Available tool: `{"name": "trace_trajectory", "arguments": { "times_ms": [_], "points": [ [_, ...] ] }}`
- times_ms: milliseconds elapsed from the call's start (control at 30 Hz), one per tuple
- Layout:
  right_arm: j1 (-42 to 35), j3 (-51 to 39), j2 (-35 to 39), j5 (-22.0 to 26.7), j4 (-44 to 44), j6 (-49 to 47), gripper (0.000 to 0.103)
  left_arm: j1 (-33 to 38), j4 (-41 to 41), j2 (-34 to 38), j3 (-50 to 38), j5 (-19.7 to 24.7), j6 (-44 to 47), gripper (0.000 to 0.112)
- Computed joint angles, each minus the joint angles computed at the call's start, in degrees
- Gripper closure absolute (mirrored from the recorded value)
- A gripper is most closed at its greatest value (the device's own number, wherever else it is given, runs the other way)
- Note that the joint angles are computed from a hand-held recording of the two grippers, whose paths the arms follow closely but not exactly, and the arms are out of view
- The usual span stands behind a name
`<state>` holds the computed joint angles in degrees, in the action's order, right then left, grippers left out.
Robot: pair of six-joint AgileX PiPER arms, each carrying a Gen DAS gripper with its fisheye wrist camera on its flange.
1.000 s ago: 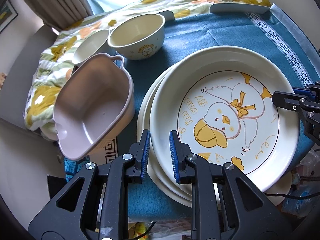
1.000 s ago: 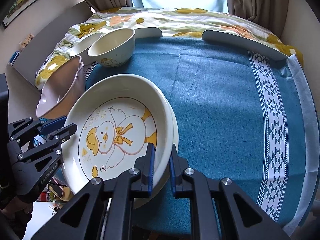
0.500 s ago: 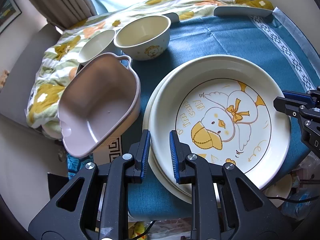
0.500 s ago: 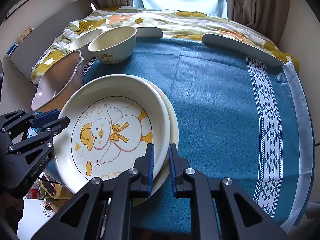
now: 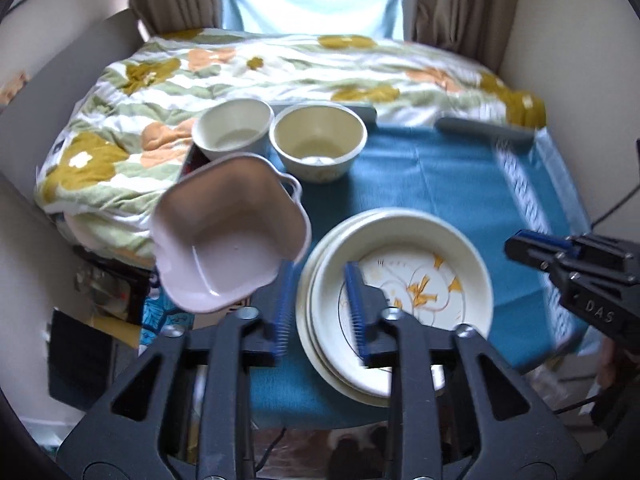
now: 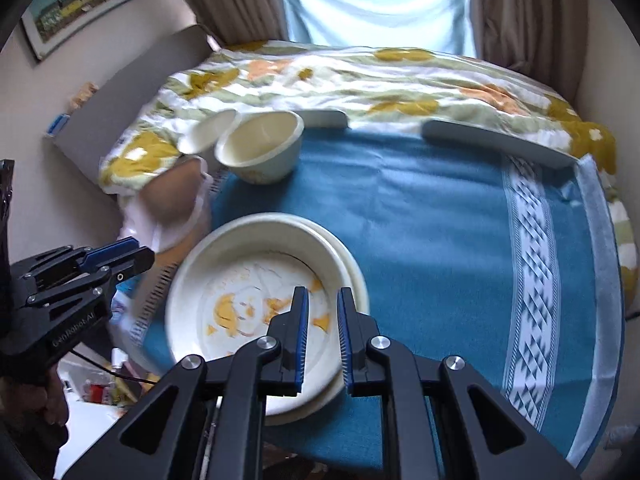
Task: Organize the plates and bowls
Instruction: 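Reach the left gripper to the pink square bowl rim and close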
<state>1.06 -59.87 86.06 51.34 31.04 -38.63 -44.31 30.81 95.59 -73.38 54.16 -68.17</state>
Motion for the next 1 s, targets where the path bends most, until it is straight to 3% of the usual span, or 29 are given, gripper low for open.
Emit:
{"name": "trace_trajectory", "arguments": {
  "times_ms": [33, 67, 100, 133, 167, 267, 467, 567, 667, 733, 800, 933, 1000],
  "points": [
    [-0.2, -1.5, 0.6, 1.6, 1.2, -1.4, 0.080, 0.1, 0.6, -1.5, 0.4, 0.8, -1.6, 0.042],
    [0.5, -3.4, 1.2, 3.0, 0.7, -0.5, 0.056, -0.1, 2.0, -2.9, 1.2, 1.5, -3.6, 0.015],
    [0.7, -5.5, 2.3, 4.8, 2.1, -1.6, 0.041, -0.7, 4.7, -4.8, 2.7, 2.1, -6.9, 0.011],
    [1.0, -7.4, 3.6, 6.2, 3.9, -3.1, 0.013, -0.8, 6.4, -6.5, 4.2, 2.6, -8.9, 0.011],
    [1.6, -8.8, 4.6, 6.9, 4.9, -3.8, 0.005, -0.4, 6.4, -7.5, 4.9, 3.2, -9.2, 0.011],
    [6.3, -13.3, 7.6, 6.1, 1.5, -1.2, 0.005, 3.8, 4.2, -11.1, 8.8, 2.0, -8.2, 0.011],
    [13.7, -24.0, 17.2, 8.1, -1.7, 4.2, 0.005, 20.2, -7.4, -17.5, 19.9, -12.4, 2.8, 0.011],
    [17.5, -28.2, 22.3, 6.9, -4.4, 9.0, 0.005, 27.3, -15.6, -15.8, 23.0, -18.9, 12.3, 0.011],
    [19.8, -33.9, 29.4, 9.9, -3.4, 12.2, 0.005, 33.2, -26.5, -12.8, 25.6, -25.1, 24.2, 0.014],
    [20.8, -35.9, 32.4, 10.1, -3.4, 13.6, 0.005, 36.5, -36.0, -9.5, 26.4, -28.0, 34.3, 0.022],
    [22.0, -38.1, 35.6, 10.0, -4.5, 16.1, 0.007, 37.9, -40.4, -5.7, 25.8, -28.5, 39.4, 0.033],
    [23.1, -43.1, 40.7, 13.4, -5.6, 18.2, 0.042, 39.1, -45.8, -0.6, 24.5, -30.3, 47.0, 0.051],
    [23.5, -43.9, 41.9, 13.8, -5.9, 18.5, 0.050, 39.7, -47.8, 1.0, 23.5, -30.1, 50.0, 0.060]
  ]
}}
